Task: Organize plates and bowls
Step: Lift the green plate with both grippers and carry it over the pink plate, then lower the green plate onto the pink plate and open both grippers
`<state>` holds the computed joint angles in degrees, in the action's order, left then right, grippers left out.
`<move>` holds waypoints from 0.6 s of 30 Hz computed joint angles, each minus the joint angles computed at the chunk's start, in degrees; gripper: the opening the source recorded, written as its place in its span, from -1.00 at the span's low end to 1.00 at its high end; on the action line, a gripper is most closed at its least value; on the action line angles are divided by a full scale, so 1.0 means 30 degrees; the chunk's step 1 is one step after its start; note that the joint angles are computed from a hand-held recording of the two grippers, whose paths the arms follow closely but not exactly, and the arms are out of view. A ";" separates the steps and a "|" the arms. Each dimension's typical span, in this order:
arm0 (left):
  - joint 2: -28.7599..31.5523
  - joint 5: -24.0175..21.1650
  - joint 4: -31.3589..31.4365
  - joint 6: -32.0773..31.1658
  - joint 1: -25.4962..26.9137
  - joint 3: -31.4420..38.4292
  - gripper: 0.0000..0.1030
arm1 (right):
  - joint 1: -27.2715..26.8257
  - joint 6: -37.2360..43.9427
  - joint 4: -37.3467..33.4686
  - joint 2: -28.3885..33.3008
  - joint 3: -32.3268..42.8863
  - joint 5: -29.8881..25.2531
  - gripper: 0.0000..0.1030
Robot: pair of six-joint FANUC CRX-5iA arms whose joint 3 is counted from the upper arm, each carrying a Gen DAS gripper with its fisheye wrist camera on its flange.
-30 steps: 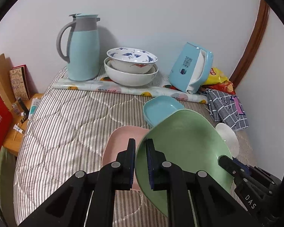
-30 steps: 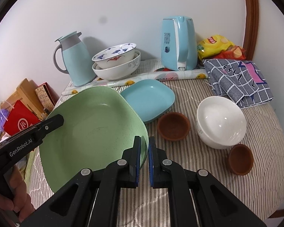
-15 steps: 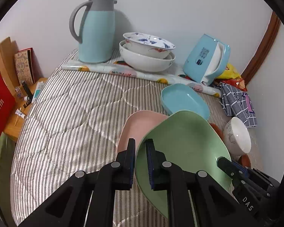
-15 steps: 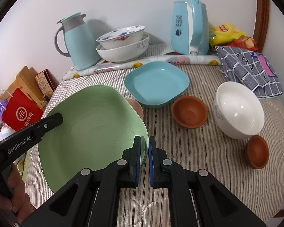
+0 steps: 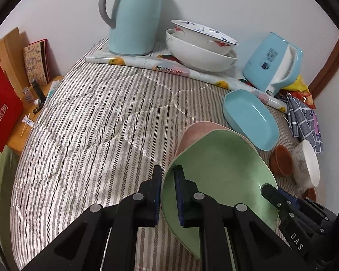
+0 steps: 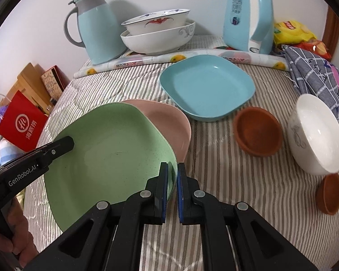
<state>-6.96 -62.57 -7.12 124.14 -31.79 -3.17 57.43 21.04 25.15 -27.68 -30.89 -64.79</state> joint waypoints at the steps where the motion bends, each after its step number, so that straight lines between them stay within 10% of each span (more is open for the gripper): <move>1: 0.0078 0.0020 0.0033 -0.0018 0.0029 0.0010 -0.77 | -0.0229 0.0318 -0.0089 0.0184 0.0089 0.0127 -0.86; 18: 0.1094 0.0450 -0.0289 0.0112 -0.0170 0.0347 -0.77 | -0.2582 0.3940 -0.0461 0.2063 0.1028 0.1303 -0.85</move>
